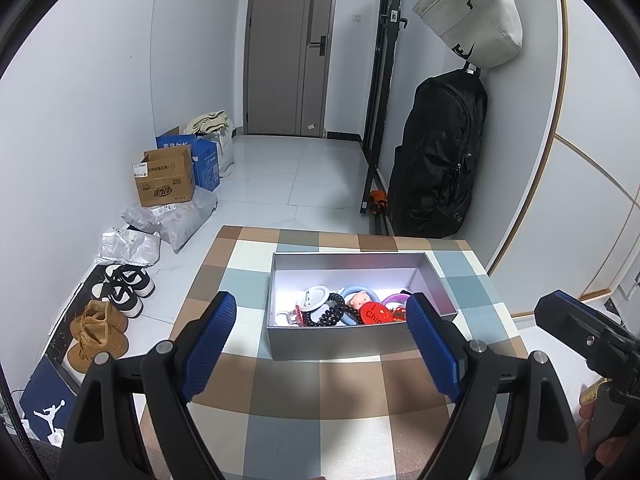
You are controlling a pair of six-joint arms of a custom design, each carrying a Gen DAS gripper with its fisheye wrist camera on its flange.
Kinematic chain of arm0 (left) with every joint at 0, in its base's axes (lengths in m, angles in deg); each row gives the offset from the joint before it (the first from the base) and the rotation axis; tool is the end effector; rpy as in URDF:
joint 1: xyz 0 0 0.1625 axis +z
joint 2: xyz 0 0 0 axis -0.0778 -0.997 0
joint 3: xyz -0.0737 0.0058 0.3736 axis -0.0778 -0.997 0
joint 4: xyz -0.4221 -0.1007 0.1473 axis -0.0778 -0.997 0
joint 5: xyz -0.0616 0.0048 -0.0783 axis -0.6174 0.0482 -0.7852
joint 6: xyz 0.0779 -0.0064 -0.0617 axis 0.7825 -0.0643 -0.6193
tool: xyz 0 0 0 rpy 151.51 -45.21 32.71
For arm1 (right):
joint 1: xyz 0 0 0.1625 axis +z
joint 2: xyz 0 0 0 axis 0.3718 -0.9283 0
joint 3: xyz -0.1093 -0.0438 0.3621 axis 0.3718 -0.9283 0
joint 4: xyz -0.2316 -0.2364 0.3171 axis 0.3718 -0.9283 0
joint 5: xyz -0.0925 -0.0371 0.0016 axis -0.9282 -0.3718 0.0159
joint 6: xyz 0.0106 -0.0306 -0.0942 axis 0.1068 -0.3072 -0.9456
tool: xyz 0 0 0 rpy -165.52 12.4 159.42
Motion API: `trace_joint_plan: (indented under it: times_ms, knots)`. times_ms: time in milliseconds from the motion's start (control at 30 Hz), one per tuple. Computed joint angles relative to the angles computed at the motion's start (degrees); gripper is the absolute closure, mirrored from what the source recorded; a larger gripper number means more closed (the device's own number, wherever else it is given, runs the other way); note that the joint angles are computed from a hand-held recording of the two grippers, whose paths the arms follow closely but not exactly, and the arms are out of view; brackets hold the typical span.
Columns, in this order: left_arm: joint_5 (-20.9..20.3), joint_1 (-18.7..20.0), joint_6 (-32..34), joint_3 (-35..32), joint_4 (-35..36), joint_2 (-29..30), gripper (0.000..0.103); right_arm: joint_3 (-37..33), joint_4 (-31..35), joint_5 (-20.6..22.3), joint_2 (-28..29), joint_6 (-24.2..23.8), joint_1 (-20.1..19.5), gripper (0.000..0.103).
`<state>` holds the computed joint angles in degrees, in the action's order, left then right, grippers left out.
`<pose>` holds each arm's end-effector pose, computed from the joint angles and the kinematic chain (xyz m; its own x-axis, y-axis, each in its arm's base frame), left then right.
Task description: Organize jewelry
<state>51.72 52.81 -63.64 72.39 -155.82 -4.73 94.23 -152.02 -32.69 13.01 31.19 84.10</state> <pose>-0.1429 -0.4790 0.2248 -0.7605 0.0732 -0.6451 0.5504 0.5999 -0.5807 0.2560 -0.4970 0.1093 -0.9002 -0.2699 0.3417 -0.4338 0.6236 -0.6503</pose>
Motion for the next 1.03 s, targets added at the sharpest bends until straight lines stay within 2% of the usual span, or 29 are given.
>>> trace_joint_plan:
  times_ms: [1033]
  knots:
    - [-1.0, 0.5, -0.5, -0.4, 0.8, 0.0, 0.02, -0.1, -0.1, -0.5, 0.3, -0.2, -0.1, 0.0]
